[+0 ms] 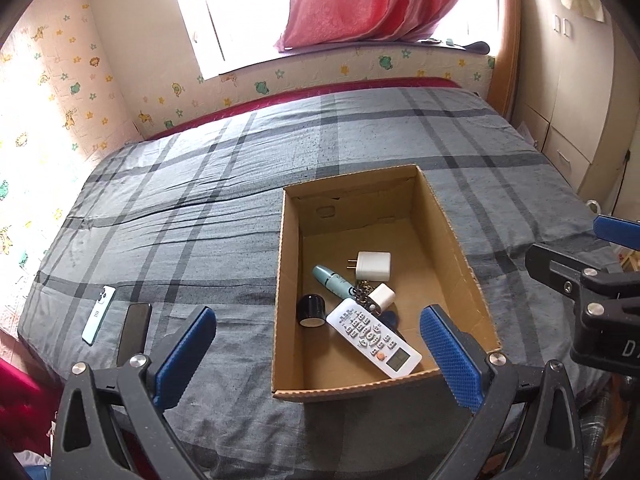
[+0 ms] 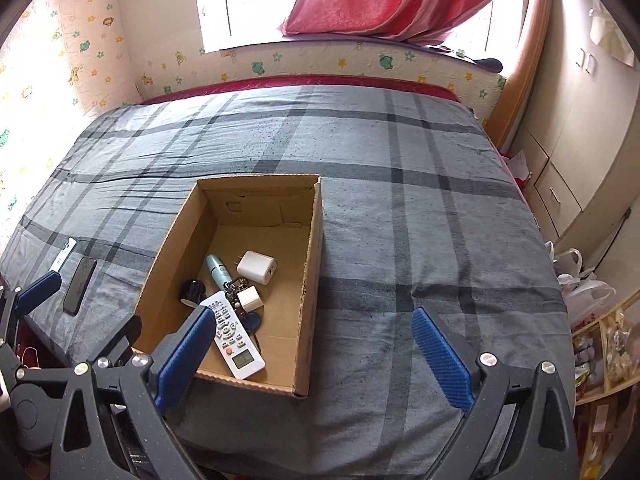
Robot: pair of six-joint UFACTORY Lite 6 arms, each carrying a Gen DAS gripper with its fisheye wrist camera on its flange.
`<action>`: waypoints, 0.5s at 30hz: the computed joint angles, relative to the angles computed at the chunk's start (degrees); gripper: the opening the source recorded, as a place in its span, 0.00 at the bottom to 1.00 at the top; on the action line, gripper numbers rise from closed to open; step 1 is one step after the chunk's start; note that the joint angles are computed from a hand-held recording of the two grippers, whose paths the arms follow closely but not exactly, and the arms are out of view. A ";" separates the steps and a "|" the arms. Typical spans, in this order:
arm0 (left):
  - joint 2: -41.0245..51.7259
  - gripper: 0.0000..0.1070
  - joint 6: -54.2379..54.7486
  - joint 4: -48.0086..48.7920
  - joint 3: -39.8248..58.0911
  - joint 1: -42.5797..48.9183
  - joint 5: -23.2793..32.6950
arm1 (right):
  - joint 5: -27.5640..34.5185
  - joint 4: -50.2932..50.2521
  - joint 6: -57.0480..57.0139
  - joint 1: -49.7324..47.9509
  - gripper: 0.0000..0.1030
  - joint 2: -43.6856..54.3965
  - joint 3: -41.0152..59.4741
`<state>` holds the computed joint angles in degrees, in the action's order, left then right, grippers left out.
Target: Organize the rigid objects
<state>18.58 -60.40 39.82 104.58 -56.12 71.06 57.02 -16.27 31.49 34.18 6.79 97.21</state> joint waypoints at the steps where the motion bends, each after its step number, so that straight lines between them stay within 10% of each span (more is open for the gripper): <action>1: 0.03 0.96 -0.32 0.29 0.19 -0.62 0.47 | 0.03 -0.15 0.31 0.08 0.98 -0.80 -0.70; 15: -0.26 0.96 -4.01 1.62 0.00 -5.56 1.69 | -0.25 -1.88 3.42 2.04 0.98 -8.25 -7.99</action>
<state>18.32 -64.42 41.44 104.58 -61.68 72.75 56.77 -18.16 34.91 36.23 -1.47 89.22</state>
